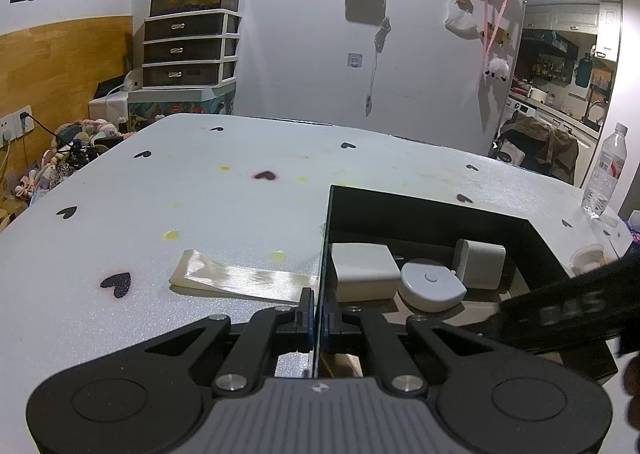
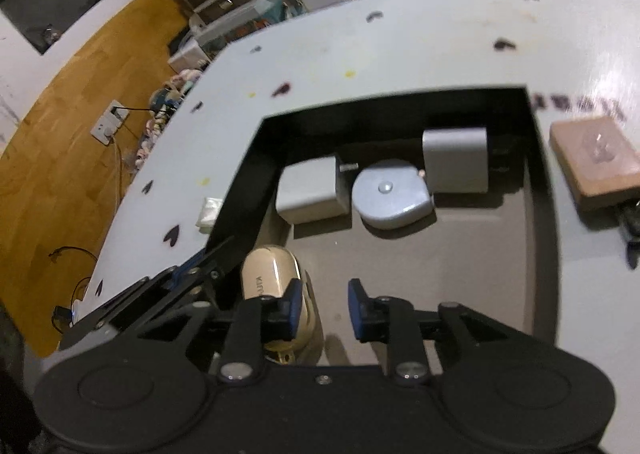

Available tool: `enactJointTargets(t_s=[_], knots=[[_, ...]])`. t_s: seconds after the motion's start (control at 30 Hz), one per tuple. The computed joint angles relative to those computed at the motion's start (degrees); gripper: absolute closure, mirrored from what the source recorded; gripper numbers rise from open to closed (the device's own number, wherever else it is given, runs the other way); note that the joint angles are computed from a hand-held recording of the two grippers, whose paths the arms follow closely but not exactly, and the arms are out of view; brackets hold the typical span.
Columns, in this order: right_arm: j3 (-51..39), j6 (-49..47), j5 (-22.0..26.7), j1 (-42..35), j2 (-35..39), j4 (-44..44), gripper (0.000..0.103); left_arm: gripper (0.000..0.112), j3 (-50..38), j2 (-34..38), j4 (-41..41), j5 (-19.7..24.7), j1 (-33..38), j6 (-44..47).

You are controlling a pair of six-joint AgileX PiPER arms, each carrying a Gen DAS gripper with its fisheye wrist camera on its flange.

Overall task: Organize rigid objects
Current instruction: 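Carry the earbud case into the black box and open the right gripper, then move the right gripper to the tan square pad and grasp it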

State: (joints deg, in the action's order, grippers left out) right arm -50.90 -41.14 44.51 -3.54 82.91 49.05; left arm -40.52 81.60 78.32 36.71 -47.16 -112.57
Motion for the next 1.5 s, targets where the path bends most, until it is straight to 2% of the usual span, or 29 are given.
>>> enactJointTargets(t_s=[0.3,0.47,0.57,0.87,1.0,1.2,1.37,1.5], knots=[[4.75,-14.34,3.92,-9.67,-7.80,5.69,0.042,0.109,0.05,-0.03,0.00,0.01,0.02,-0.01],[7.46,-24.53,7.60,-15.97,-10.96,11.02,0.016,0.109,0.05,-0.03,0.00,0.01,0.02,-0.01],[9.63,-30.02,8.07,-18.72,-13.26,13.39,0.006,0.109,0.05,-0.03,0.00,0.01,0.02,-0.01],[14.12,-44.56,13.01,-30.65,-15.99,18.10,0.002,0.109,0.07,-0.04,0.05,-0.03,0.02,0.01],[14.55,-48.72,14.50,-36.76,-14.77,18.68,0.002,0.109,0.51,-0.45,0.34,-0.40,0.31,0.59],[12.47,-51.51,16.35,-43.87,-9.00,19.73,0.002,0.109,0.78,-0.63,0.69,-1.20,0.80,1.53],[11.51,-53.15,13.32,-45.29,-5.44,22.39,0.003,0.109,0.74,-0.45,1.16,-1.22,0.71,1.55],[11.94,-57.27,7.36,-43.13,-3.26,26.83,0.003,0.109,0.90,-0.38,1.72,-1.20,0.59,1.11]])
